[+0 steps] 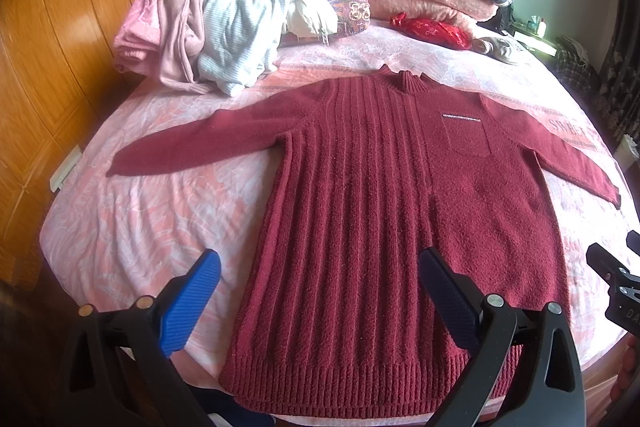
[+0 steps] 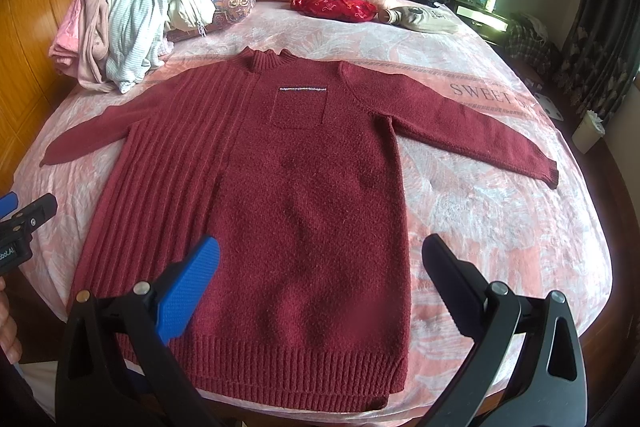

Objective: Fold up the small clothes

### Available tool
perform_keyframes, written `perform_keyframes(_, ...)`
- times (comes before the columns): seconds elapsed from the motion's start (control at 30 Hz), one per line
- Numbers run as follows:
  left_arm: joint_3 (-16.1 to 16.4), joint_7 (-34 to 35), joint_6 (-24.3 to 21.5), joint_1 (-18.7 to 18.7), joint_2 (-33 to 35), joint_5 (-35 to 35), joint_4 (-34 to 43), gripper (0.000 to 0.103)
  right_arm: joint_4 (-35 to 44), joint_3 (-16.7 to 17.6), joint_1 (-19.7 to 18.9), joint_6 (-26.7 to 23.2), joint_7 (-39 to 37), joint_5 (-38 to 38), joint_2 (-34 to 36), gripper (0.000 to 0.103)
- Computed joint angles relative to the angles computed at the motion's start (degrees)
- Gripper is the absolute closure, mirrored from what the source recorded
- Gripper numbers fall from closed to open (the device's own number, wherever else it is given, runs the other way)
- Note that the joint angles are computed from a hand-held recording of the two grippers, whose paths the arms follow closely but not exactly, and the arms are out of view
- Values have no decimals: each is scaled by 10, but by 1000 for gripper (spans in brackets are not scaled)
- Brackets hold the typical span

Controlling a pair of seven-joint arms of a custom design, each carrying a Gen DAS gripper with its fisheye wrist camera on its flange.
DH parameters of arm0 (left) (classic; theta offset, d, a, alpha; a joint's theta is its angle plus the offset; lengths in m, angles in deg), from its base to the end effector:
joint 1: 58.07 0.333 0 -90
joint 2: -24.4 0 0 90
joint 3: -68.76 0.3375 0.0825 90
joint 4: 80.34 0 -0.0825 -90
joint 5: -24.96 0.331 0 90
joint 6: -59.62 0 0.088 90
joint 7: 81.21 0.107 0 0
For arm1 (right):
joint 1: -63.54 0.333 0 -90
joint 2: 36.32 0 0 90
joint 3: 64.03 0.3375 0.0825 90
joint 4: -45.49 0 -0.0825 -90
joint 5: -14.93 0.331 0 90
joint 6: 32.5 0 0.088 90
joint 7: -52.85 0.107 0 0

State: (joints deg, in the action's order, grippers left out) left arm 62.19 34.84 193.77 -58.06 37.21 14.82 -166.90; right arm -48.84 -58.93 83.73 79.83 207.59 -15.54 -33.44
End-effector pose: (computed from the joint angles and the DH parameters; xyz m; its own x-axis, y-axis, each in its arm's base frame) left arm 0.6249 -0.0651 0.6347 -0.4367 -0.8971 -0.0664 -0.7092 0.3887 -0.5882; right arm 0.5139 0.2045 0.6348 -0.5280 -0.8490 0.0233 -0.7207 0.4334 -0.5410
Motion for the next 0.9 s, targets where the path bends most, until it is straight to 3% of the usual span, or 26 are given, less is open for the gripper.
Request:
perform_keyframes(0.23, 0, 0, 1, 0, -1, 0, -2, 4, -6, -1, -3, 3, 0, 5, -3, 2)
perform_keyframes(0.47, 1, -38, -24, -26, 49, 45, 69, 4, -41, -27, -46, -11, -1, 27, -35, 3)
perform_keyframes(0.7, -7, -66, -68, -67, 152, 74, 214, 4, -92, -71, -127, -16, -75, 43, -62, 3)
perform_keyframes(0.77, -10, -70, -94, -80, 188, 79, 264, 4, -125, -96, -162, 9, -101, 74, -64, 3)
perform_keyframes(0.9, -9, -73, -91, -103, 227, 91, 305, 4, -202, -135, -231, 72, -110, 128, -63, 3)
